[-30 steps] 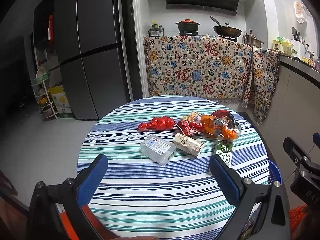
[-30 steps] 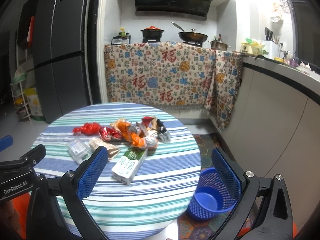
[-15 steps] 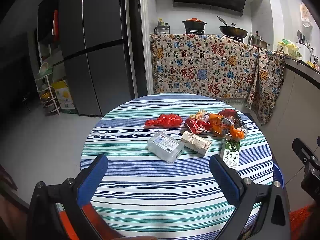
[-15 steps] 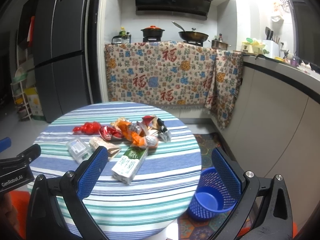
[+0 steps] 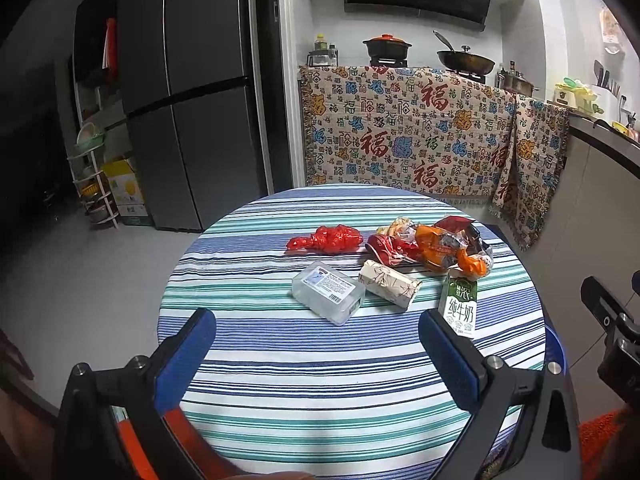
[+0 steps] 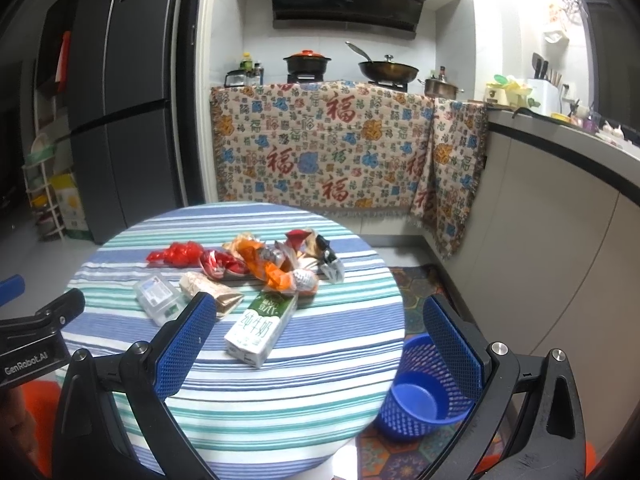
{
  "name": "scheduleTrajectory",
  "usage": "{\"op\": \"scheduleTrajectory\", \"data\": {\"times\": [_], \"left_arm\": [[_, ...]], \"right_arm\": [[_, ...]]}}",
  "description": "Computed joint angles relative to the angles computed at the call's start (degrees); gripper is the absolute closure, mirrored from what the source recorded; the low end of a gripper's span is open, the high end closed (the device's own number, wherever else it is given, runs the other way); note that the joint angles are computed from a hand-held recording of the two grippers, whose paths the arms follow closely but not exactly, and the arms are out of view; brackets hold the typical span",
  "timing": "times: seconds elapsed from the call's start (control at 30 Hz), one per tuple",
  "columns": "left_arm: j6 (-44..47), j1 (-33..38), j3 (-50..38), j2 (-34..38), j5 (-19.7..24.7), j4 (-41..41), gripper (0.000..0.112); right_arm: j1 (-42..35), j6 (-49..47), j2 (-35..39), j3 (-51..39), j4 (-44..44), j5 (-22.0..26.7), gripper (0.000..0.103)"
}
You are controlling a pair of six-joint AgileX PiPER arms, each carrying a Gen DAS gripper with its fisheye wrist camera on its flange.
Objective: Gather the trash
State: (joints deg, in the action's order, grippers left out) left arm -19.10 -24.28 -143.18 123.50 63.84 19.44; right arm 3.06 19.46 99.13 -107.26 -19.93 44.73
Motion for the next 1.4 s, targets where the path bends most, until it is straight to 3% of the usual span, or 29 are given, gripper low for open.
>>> {"op": "scheduleTrajectory", "data": {"times": [1.4], "left_arm": [[1.18, -0.29, -6.05, 3.5, 3.05, -0.33, 0.009]], "right_arm": [[0.58, -0.82, 1.49, -0.9, 0.59, 0.2, 0.0]]}}
